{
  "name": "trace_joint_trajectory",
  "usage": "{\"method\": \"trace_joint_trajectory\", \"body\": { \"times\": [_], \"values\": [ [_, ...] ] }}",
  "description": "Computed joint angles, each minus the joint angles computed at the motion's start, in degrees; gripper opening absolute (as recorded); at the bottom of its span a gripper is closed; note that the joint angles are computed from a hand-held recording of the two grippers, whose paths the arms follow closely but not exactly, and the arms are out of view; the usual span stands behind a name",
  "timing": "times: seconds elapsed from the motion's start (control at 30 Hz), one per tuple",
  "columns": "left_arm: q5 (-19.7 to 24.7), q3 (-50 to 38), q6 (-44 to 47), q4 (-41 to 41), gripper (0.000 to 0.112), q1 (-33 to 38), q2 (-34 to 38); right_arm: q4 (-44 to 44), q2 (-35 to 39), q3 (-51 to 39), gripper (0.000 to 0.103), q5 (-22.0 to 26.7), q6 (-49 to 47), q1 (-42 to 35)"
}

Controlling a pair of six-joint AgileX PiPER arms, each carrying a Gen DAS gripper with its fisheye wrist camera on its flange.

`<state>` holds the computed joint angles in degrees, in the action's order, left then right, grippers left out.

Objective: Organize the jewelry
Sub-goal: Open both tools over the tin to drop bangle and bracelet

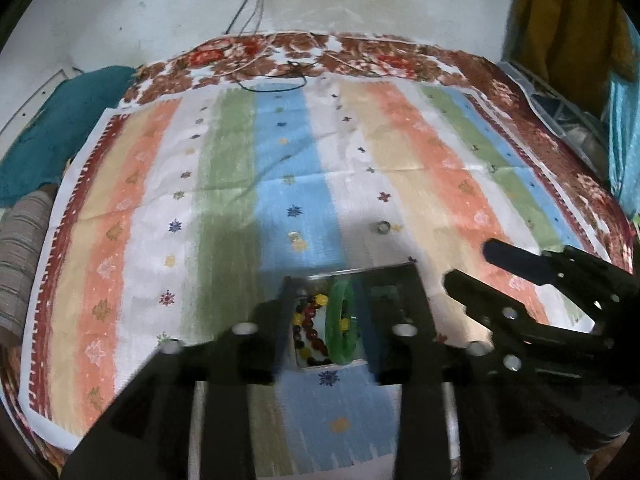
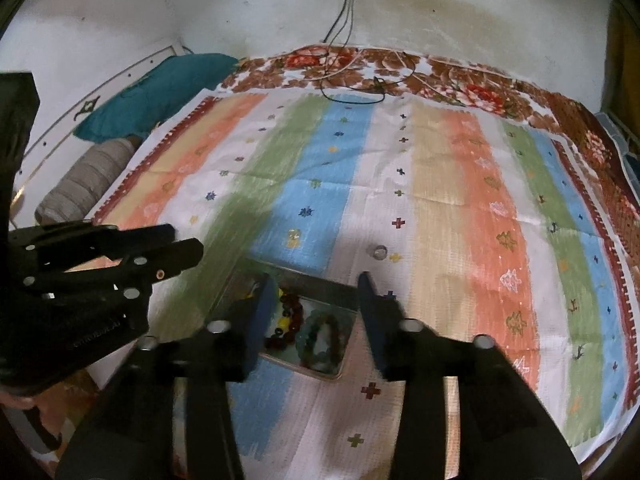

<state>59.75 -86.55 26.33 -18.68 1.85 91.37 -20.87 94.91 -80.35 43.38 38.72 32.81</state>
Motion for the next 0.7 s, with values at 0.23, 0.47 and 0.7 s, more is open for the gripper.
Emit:
{"method": "trace_joint_trajectory", "body": {
  "times": [0.23,0.47,0.7],
  "values": [
    [2.3,-4.1,-2.2,-1.3,0.047,2.4,3.6,4.5,1.3,-1.2,0.051,0.7,-2.9,-4.0],
    [6.2,-11.0,-6.2,-0.8,0.052,2.6,10.7,9.9,4.6,-4.4,0.054,2.1,-8.0,-6.9],
    [7.6,-16.5,-8.5,0.9,0.052,1.7,16.3,10.4,8.6,-8.6,0.054,4.5,-9.6,-7.8]
  ]
}}
